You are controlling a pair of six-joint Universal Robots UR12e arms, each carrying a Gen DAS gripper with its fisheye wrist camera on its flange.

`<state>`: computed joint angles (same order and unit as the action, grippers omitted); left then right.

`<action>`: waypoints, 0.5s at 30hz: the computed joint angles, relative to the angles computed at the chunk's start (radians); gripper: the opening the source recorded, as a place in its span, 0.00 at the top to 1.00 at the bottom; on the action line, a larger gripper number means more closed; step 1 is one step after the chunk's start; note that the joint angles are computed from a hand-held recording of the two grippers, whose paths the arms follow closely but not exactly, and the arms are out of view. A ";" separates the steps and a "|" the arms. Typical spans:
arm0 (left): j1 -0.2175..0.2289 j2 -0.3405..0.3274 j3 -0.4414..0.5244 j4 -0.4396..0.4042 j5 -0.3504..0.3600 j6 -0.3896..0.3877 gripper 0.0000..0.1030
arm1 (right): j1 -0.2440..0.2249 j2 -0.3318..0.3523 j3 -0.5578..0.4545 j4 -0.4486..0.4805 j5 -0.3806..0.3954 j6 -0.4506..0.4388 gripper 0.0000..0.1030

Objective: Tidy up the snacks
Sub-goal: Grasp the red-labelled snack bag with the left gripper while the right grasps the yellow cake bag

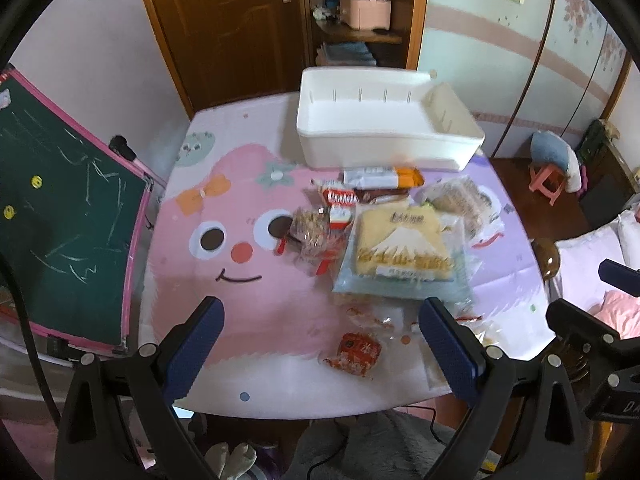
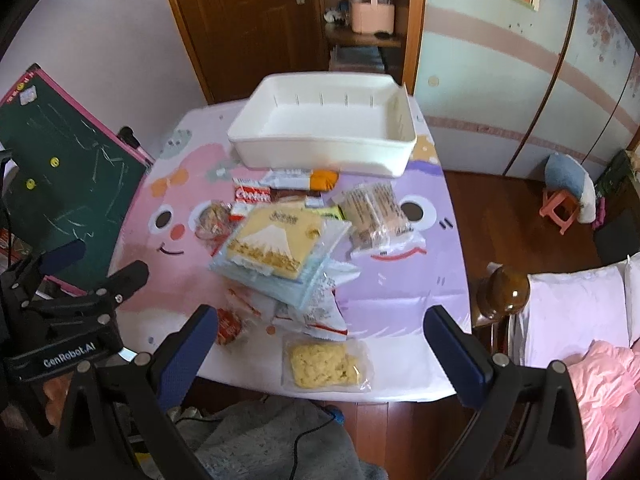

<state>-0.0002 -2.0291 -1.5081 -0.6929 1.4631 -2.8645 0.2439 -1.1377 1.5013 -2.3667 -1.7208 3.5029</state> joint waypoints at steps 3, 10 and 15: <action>0.004 -0.025 0.015 -0.050 -0.007 0.008 0.05 | -0.011 0.013 0.005 0.023 0.044 -0.008 0.00; 0.008 -0.087 0.037 -0.145 0.020 0.007 0.05 | -0.027 0.052 0.007 0.126 0.118 -0.014 0.01; 0.007 -0.117 0.045 -0.199 0.023 0.022 0.05 | -0.037 0.070 0.024 0.141 0.179 -0.017 0.01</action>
<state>0.0072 -2.1457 -1.4630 -0.8914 1.4863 -2.8428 0.2071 -1.0678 1.5256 -2.2261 -1.5420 3.4860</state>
